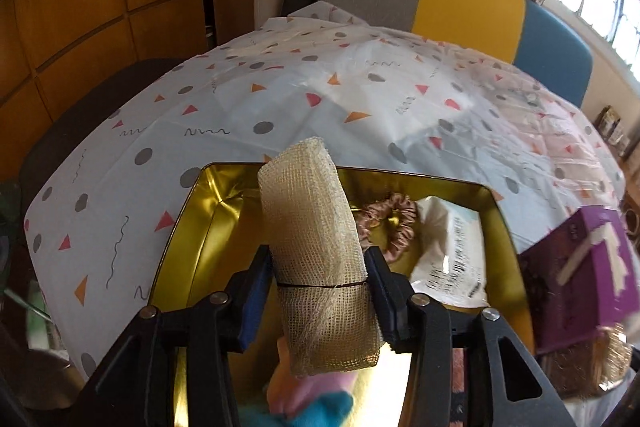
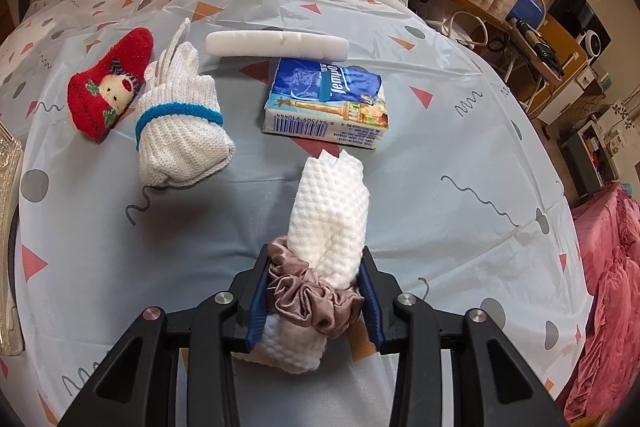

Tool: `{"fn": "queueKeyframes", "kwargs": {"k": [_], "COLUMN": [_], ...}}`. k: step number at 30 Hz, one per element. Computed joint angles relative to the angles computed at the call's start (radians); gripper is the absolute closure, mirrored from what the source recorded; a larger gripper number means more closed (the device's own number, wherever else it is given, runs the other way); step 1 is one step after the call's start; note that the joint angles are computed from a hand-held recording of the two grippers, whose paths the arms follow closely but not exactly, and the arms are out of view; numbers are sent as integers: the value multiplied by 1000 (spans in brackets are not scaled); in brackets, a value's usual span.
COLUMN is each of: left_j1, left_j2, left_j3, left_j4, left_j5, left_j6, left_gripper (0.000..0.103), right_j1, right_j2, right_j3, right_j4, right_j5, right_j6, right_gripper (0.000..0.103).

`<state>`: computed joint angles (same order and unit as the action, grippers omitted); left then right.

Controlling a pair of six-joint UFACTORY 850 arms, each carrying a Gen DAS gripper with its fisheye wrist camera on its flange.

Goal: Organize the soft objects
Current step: 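Carry gauze roll into gold tray and open left tool while right tool holds waffle cloth, then withdraw the left tool from the tray while right tool carries waffle cloth toward tray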

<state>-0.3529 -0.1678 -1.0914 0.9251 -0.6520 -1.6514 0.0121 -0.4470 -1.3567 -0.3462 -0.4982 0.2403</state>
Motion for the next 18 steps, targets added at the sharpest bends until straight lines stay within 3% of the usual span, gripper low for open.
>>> {"fn": "queueKeyframes", "kwargs": {"k": [5,10,18], "left_j1": [-25,-75,-149], "left_j2": [1,25,79], "left_j3": [6,22,56], "left_j4": [51,122,183], "left_j5": [-11,-38,-53], "left_j6": [-56,-123,-181], "left_gripper": [51,42,42], "right_j1": [4,5,8], "right_j2": [2,2,3], "right_j3": [4,4,5], "right_j4": [-17,-21,-39], "right_j5": [1,0,-1], "right_j6": [14,19,33], "right_gripper": [64,64,64]}}
